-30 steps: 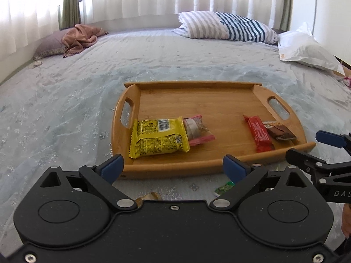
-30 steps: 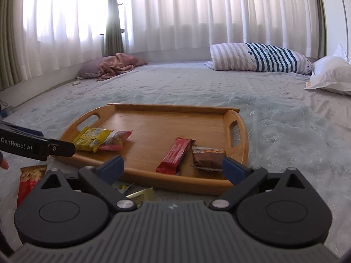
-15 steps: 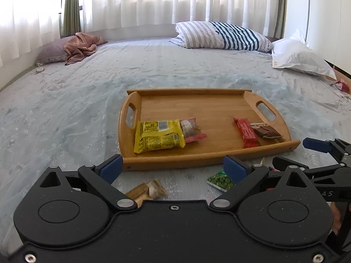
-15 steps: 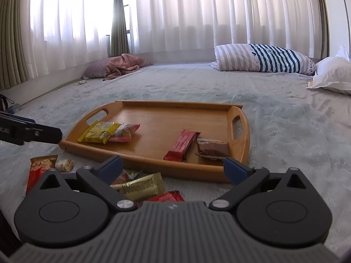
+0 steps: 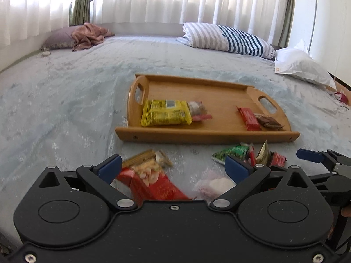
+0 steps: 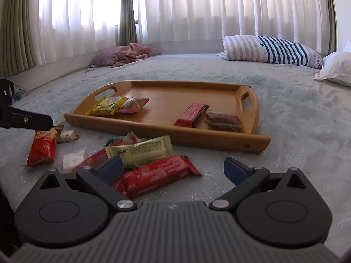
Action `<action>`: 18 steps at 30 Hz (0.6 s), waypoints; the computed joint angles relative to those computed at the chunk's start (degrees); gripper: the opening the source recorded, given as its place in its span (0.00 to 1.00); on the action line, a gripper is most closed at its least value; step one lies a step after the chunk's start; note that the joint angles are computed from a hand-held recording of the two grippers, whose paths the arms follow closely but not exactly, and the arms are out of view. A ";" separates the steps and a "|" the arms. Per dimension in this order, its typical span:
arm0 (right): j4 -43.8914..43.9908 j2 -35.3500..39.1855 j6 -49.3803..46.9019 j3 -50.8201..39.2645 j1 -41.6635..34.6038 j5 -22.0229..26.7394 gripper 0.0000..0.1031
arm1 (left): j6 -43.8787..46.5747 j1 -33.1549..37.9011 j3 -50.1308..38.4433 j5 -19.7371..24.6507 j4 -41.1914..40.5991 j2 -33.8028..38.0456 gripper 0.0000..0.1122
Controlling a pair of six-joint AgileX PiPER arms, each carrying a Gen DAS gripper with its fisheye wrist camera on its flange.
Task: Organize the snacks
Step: 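Move both tools back toward the remaining snack pile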
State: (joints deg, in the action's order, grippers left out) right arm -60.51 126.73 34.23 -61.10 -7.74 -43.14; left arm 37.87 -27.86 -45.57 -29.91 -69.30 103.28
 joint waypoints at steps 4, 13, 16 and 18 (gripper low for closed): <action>-1.62 1.09 0.95 -0.55 -0.76 -1.69 1.00 | 0.13 -1.38 0.72 -3.14 -1.05 2.50 0.89; -0.28 2.64 -4.90 0.81 -0.51 -3.59 1.00 | -6.79 -4.09 1.75 -9.87 -0.27 6.96 0.89; 2.19 2.80 -8.03 1.68 0.04 -3.83 1.00 | -8.30 -4.87 1.53 -11.45 0.17 8.20 0.89; 4.44 2.69 -10.95 2.56 0.57 -3.93 1.00 | -9.39 -4.70 1.66 -11.19 1.60 8.23 0.85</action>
